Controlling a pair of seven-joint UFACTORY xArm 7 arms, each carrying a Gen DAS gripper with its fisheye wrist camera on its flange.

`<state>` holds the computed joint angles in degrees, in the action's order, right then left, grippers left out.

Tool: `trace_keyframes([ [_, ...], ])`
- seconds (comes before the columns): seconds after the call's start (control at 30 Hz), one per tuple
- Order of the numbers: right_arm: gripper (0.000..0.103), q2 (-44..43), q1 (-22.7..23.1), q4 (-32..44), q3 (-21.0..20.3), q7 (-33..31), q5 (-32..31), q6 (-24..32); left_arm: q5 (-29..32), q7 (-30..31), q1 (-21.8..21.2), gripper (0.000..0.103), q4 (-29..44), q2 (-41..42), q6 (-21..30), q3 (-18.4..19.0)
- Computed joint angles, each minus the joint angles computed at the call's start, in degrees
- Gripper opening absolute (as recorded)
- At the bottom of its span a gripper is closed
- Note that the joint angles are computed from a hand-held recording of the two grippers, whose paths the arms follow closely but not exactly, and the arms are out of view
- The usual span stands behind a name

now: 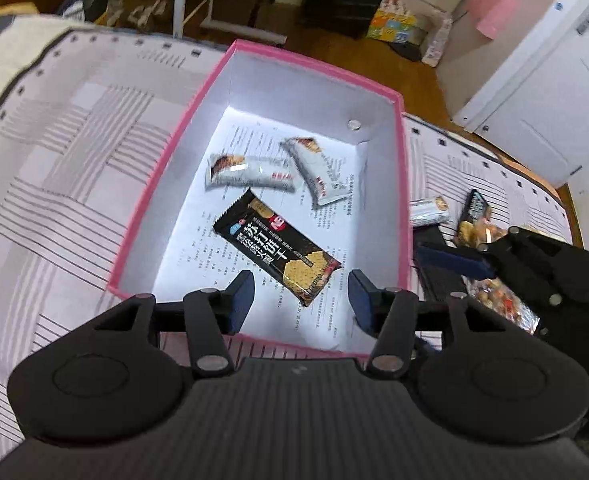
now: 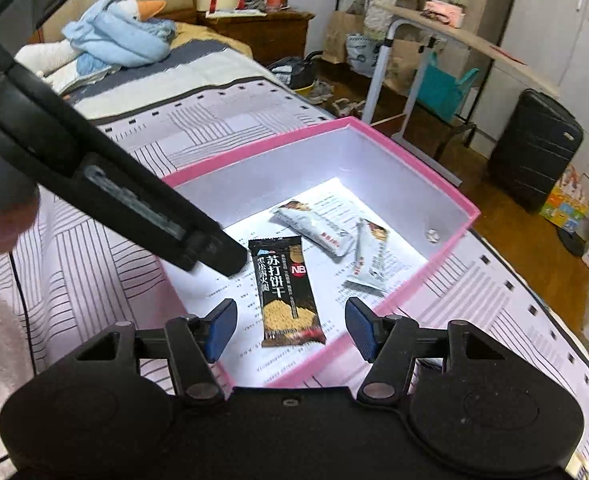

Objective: Organize snacks
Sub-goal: 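Open the left gripper to drop the cracker pack into the box, then move the left gripper to a clear bag of orange and green beans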

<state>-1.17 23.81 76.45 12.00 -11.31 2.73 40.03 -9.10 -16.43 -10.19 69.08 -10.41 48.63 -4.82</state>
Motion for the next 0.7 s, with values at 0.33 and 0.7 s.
trace_keyframes([
  [0.33, 0.072, -11.58, -2.03, -7.47, -1.79, 1.81, 3.5, 0.53, -0.09, 6.4, -3.1, 0.059, -0.27, -6.05, -0.15, -1.44],
  [0.7, 0.083, -31.46, -8.19, -26.99, -6.41, 5.91, 5.54, -1.03, -4.81, 13.28, -9.04, 0.059, 2.79, -0.1, -1.38, -3.89],
])
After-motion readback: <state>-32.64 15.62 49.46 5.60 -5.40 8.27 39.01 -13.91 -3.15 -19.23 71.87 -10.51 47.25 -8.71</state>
